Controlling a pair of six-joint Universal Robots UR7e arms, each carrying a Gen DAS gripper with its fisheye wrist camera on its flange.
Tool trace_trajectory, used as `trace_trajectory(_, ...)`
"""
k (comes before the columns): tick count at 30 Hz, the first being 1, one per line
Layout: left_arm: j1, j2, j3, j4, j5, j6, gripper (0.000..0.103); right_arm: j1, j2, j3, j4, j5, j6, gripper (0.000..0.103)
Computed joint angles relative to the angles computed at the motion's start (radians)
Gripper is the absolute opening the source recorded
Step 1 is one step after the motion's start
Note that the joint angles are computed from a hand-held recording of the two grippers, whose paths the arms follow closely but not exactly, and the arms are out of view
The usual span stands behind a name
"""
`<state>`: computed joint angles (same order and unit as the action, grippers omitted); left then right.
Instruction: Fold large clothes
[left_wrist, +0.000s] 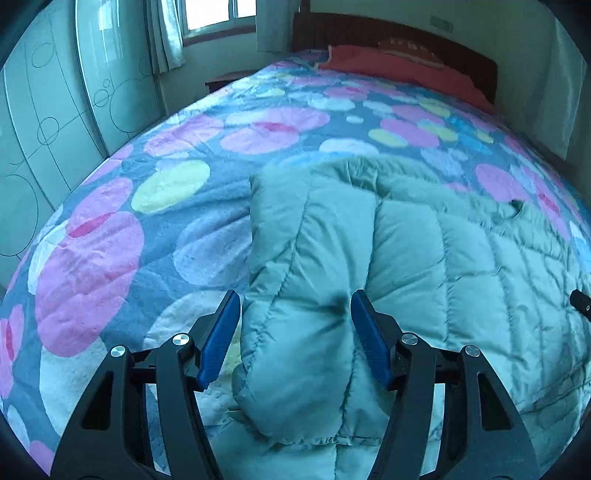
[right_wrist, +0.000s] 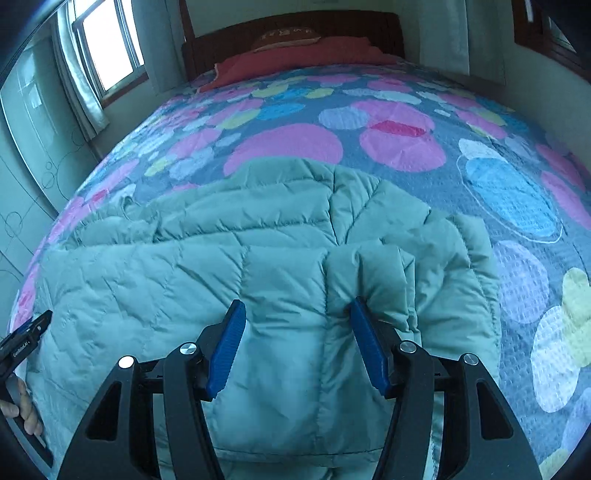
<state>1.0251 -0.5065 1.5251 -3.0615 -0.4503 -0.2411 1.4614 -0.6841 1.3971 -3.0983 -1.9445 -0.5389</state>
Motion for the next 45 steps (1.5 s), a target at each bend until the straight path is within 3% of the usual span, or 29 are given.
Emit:
trace_trajectory(3, -0.014, 0.024, -0.026, -0.12, -0.013, 0.093, 0.063, 0.013, 0.037, -0.054, 0.026, -0.008, -0.016, 0.059)
trace_trajectory(5, 0.002, 0.037, -0.065, -0.023, -0.031, 0.064, 0.063, 0.01, 0.076, -0.118, 0.13, -0.03, 0.014, 0.059)
trace_trajectory(7, 0.028, 0.039, -0.095, 0.136, -0.044, -0.03, 0.063, 0.009, 0.099, -0.137, 0.13, -0.042, -0.007, 0.064)
trace_trajectory(9, 0.023, 0.019, -0.063, 0.132, -0.05, -0.073, 0.063, 0.022, 0.08, -0.104, 0.1, -0.061, -0.018, 0.064)
trace_trajectory(11, 0.007, -0.006, -0.002, 0.02, -0.073, -0.047, 0.063, 0.022, 0.03, -0.022, 0.046, -0.012, -0.016, 0.064)
trace_trajectory(14, -0.007, -0.024, 0.054, -0.067, -0.117, -0.039, 0.063, 0.025, 0.0, 0.063, -0.028, -0.013, -0.045, 0.064)
trace_trajectory(16, 0.006, -0.013, 0.036, 0.006, -0.148, -0.058, 0.064, 0.016, 0.016, 0.054, 0.028, -0.036, -0.038, 0.066)
trace_trajectory(19, -0.001, 0.021, 0.02, 0.006, -0.09, 0.01, 0.064, 0.011, 0.007, 0.082, -0.011, -0.026, -0.058, 0.066)
trace_trajectory(24, -0.036, -0.086, 0.17, -0.041, -0.112, -0.075, 0.064, 0.001, -0.099, 0.205, -0.048, 0.033, -0.018, 0.066)
trace_trajectory(27, -0.061, -0.172, 0.312, -0.055, -0.1, -0.21, 0.064, -0.024, -0.196, 0.326, -0.092, 0.044, 0.001, 0.066)
trace_trajectory(36, -0.17, -0.466, 0.75, 0.189, -0.084, -0.891, 0.064, -0.183, -0.497, 0.68, -0.18, 0.063, 0.094, 0.066)
trace_trajectory(41, -0.278, -0.577, 0.944, 0.215, -0.16, -1.198, 0.064, -0.3, -0.657, 0.852, -0.174, 0.174, 0.162, 0.066)
trace_trajectory(45, -0.385, -0.597, 1.041, 0.206, -0.2, -1.386, 0.064, -0.382, -0.75, 0.943, -0.126, 0.289, 0.206, 0.066)
